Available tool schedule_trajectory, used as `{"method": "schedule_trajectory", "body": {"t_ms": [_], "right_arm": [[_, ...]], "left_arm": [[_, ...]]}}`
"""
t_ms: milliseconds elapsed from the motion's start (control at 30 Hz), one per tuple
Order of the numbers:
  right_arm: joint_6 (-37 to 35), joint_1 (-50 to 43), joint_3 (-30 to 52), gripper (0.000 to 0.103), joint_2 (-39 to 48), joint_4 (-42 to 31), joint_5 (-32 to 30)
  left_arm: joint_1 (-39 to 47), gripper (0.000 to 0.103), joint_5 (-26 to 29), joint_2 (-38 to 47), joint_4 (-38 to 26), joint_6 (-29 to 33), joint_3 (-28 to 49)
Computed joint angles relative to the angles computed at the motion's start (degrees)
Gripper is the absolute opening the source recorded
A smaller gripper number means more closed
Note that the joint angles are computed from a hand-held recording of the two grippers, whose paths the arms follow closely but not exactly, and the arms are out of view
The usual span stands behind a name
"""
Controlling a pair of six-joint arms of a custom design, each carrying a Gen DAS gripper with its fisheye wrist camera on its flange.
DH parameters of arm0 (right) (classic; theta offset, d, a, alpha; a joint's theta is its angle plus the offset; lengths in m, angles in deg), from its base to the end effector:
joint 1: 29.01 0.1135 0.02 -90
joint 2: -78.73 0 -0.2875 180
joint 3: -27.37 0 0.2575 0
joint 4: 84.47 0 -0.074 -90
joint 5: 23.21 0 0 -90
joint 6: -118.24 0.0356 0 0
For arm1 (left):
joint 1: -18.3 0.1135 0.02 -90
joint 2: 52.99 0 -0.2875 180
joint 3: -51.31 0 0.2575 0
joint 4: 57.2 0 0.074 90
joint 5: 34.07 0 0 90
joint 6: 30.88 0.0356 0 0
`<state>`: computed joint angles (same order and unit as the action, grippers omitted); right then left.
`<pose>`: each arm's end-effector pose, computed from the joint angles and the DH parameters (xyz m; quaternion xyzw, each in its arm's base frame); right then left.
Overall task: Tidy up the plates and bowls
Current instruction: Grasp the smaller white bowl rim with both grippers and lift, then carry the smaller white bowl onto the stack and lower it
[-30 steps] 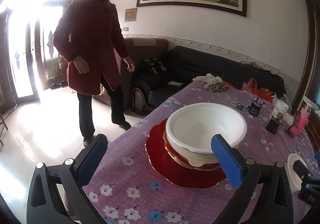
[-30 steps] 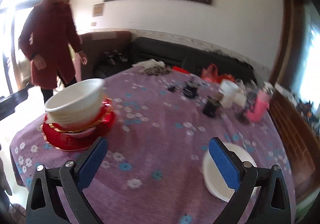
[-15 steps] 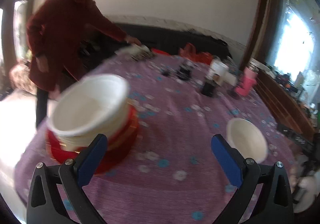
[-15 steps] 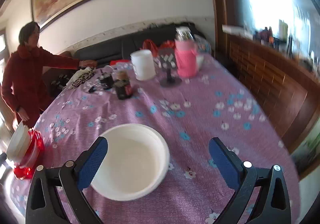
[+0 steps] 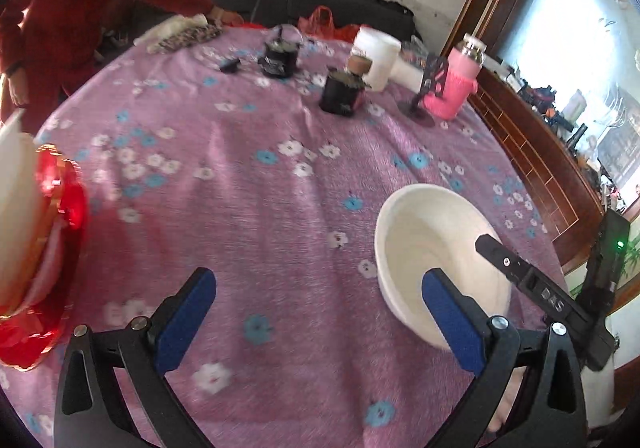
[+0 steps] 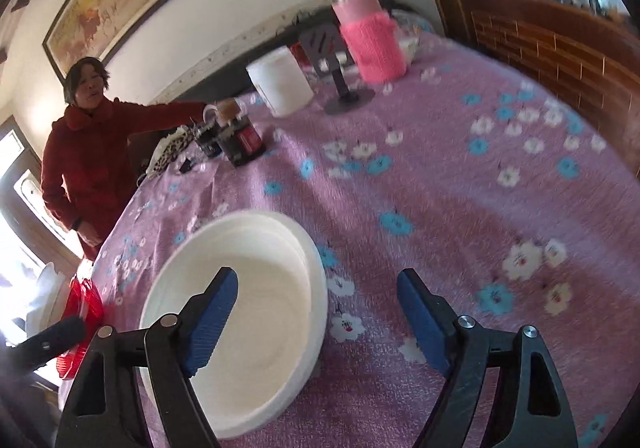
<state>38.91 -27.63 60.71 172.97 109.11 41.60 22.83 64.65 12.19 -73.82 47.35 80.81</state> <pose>0.2381 0.0209 0.0971 -0.0055 0.9125 0.2393 0.3319 0.1751 0.0085 0.1379 -0.1095 0.9376 -0.0921 0.3170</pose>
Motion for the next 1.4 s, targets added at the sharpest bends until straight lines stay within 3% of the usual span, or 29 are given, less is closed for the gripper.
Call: {"method": "schedule_trajectory", "body": {"t_ms": [167,300,400,533,600,667,733,867,1200,1300,1400], "right_arm": [[-1.01,0.94,-0.25,0.085,0.41,-0.12,0.14],[-1.99,4.21,-0.89,0.082,0.24,0.31,3.49],[-2.39,6.34,-0.97,0.069,0.54,0.37,5.2],[-2.95,7.12,-0.19,0.046,2.15,-0.21,4.99],[-3.02,6.98,-0.27,0.041,2.41,0.08,4.58],[-3.12,7.02,-0.47,0.032,2.36,0.25,4.5],[-3.28,7.14,-0.5,0.031,2.33,0.27,4.42],[-3.2,6.99,-0.71,0.028,2.01,0.28,4.25],[-3.79,9.15,-3.29,0.024,-1.03,3.59,2.66],[-3.05,10.85,-4.4,0.024,-4.99,3.29,2.79],[-1.12,13.84,-4.41,0.024,-11.33,-0.87,1.33]], "left_arm": [[-4.63,0.102,-0.3,13.84,10.24,-3.96,1.81],[-7.41,0.074,0.95,21.36,13.05,-4.3,4.01],[-9.26,0.063,1.06,24.14,13.84,-4.65,4.88],[-10.17,0.063,0.48,25.26,15.1,-4.83,5.13],[-10.45,0.063,0.5,26.01,15.61,-4.94,5.23],[-10.88,0.05,0.39,26.62,15.62,-4.5,5.46],[-11.49,0.022,0.49,27.45,15.29,-3.79,5.94],[-12.99,0.012,-2.03,26.23,15.86,-3.17,4.84],[-11.45,0.011,-4.59,15.59,14.22,-3.22,0.4],[-10.5,0.011,-5.58,9.5,9.4,-2.73,-0.35],[-9.52,0.011,-9.14,-6.58,-0.98,-2.06,-1.9]]}}
